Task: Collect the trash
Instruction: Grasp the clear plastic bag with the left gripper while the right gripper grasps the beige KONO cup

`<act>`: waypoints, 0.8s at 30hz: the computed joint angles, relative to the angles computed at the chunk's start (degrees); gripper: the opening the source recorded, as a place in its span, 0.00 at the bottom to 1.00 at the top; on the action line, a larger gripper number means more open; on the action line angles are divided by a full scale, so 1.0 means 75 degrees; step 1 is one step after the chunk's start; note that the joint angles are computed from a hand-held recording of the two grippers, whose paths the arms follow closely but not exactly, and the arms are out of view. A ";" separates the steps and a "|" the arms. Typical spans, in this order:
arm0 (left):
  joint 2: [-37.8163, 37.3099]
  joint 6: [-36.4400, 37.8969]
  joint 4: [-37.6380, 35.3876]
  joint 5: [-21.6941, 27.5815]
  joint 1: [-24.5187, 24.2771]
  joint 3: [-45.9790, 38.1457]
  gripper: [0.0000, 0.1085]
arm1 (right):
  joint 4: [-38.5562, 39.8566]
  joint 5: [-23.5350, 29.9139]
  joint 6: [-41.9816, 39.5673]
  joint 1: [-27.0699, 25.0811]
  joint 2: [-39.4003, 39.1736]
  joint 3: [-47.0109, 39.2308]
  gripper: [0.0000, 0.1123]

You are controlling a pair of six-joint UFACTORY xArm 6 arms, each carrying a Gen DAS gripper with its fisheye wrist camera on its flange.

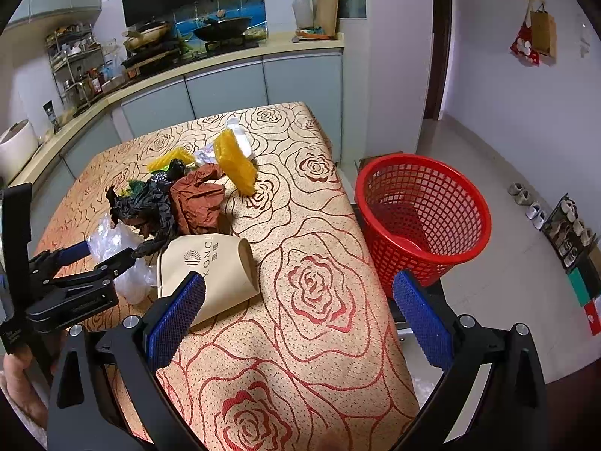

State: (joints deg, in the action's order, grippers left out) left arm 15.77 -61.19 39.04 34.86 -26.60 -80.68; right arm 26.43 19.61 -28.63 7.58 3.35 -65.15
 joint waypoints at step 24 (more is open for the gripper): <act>-0.1502 -0.0713 0.0965 -0.0069 -0.0073 0.1272 0.14 | 0.0342 0.0368 -0.0615 0.0656 0.0309 -0.0132 0.87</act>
State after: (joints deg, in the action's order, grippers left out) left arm 4.51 -66.54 46.27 34.34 -27.14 -71.14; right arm 29.00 22.37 -33.24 12.50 5.67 -66.14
